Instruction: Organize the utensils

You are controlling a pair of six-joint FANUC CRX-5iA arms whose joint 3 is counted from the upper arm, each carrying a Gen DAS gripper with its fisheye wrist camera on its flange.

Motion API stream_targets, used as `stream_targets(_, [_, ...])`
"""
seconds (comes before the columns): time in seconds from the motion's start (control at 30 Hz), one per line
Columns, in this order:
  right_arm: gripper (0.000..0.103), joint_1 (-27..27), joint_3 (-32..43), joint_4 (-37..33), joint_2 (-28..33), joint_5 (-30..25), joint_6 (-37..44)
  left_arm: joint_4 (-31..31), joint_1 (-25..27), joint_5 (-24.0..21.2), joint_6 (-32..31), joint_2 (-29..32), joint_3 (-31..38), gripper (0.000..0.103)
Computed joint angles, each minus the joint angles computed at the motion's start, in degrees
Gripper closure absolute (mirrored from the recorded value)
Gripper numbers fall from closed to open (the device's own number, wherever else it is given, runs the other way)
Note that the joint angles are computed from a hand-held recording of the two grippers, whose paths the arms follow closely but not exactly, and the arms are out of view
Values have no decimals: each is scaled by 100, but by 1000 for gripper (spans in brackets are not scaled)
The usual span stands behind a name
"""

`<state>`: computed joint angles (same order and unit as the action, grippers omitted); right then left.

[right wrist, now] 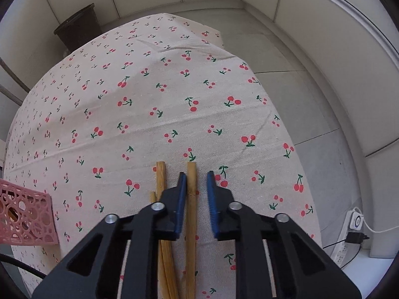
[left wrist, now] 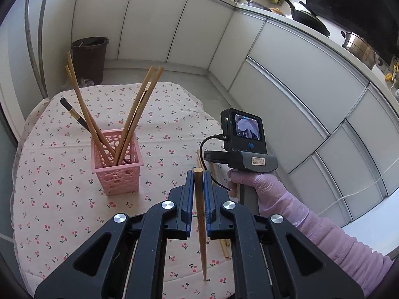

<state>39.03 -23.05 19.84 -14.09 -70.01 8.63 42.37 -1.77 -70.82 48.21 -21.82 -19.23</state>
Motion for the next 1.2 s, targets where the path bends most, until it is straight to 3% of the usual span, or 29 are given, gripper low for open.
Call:
stream_targets(0.1, [95, 123, -194, 109, -310, 156, -220, -7, 37, 36, 16, -26, -6, 95])
stream_targets(0.3, [95, 1012, -373, 1095, -1043, -238, -682, 218, 258, 74, -153, -226, -89, 95])
stream_targets(0.53, [95, 2681, -419, 2441, -1886, -1192, -1572, 542, 544, 55, -274, -460, -106, 95])
stream_targets(0.67, [95, 3520, -322, 3049, -2044, -1856, -1916, 421, 560, -144, -109, -345, 90, 95])
stream_targets(0.83, [95, 4012, -272, 3541, -2162, -2219, -2188, -983, -157, -376, 993, 298, 506, 94])
stream_targets(0.97, [95, 4170, -324, 3766, -2249, -2363, -2351, -2546, -1141, 81, 2253, 833, 732, 92])
stream_targets(1.1, [95, 4310, -444, 3859, -2478, -2463, -2512, -3413, -1733, 360, 3205, 1354, 942, 84])
stream_targets(1.2, [95, 4402, -515, 3852, -2630, -2577, -2551, -3744, -1949, 212, 3731, 1740, 1147, 79])
